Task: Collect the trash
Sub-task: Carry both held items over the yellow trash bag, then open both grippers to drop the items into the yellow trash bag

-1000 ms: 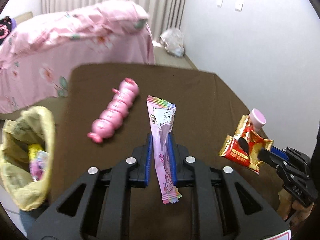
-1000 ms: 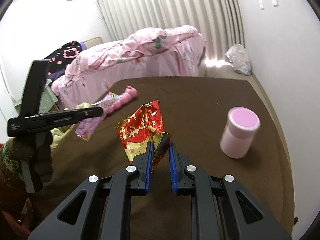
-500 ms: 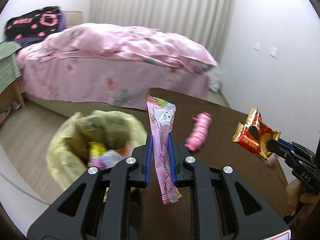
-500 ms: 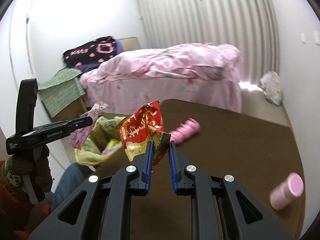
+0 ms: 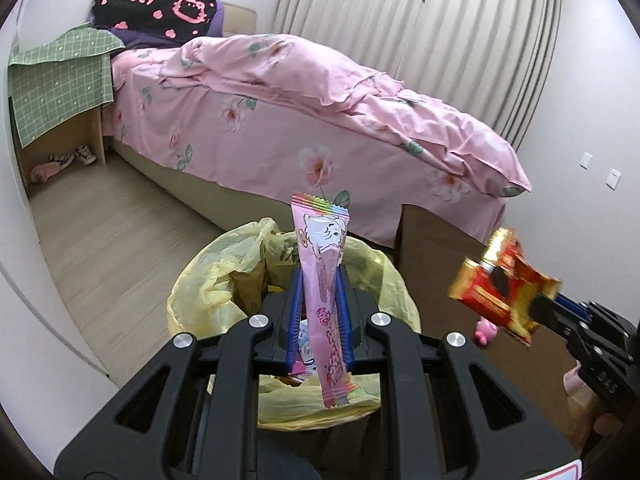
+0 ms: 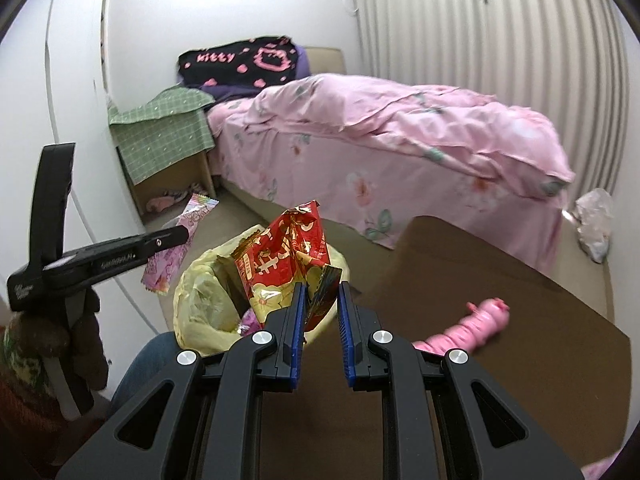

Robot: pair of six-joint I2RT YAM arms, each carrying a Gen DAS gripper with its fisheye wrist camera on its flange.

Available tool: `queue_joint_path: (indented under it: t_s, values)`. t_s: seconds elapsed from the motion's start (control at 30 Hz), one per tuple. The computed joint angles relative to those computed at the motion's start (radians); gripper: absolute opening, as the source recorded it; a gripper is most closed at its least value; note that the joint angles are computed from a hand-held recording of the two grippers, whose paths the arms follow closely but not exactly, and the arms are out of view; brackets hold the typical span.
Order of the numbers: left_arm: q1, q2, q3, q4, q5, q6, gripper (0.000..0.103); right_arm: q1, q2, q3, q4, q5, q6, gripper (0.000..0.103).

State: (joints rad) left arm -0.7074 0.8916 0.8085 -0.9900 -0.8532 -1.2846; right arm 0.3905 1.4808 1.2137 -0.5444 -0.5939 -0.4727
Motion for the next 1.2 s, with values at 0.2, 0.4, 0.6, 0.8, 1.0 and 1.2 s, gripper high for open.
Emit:
queue_joint_path:
  t_s: [0.2, 0.4, 0.6, 0.8, 1.0, 1.2]
  values:
    - [0.083, 0.009, -0.061, 0.121, 0.059, 0.101, 0.015, 0.078, 0.194, 0.122, -0.032, 0.002, 0.060, 0.016]
    - [0.229, 0.016, -0.158, 0.312, 0.197, 0.216, 0.015, 0.103, 0.282, 0.161, -0.021, 0.013, 0.063, 0.016]
    - [0.382, 0.049, -0.223, 0.475, 0.361, 0.289, 0.015, 0.135, 0.380, 0.241, -0.040, 0.043, 0.060, 0.016]
    - [0.417, 0.046, -0.231, 0.487, 0.393, 0.298, 0.015, 0.146, 0.436, 0.279, -0.041, 0.057, 0.078, 0.016]
    - [0.405, 0.047, -0.209, 0.463, 0.374, 0.299, 0.024, 0.153, 0.439, 0.263, -0.038, 0.062, 0.076, 0.017]
    - [0.366, 0.029, -0.195, 0.436, 0.301, 0.263, 0.051, 0.147, 0.438, 0.257, -0.029, 0.064, 0.090, 0.032]
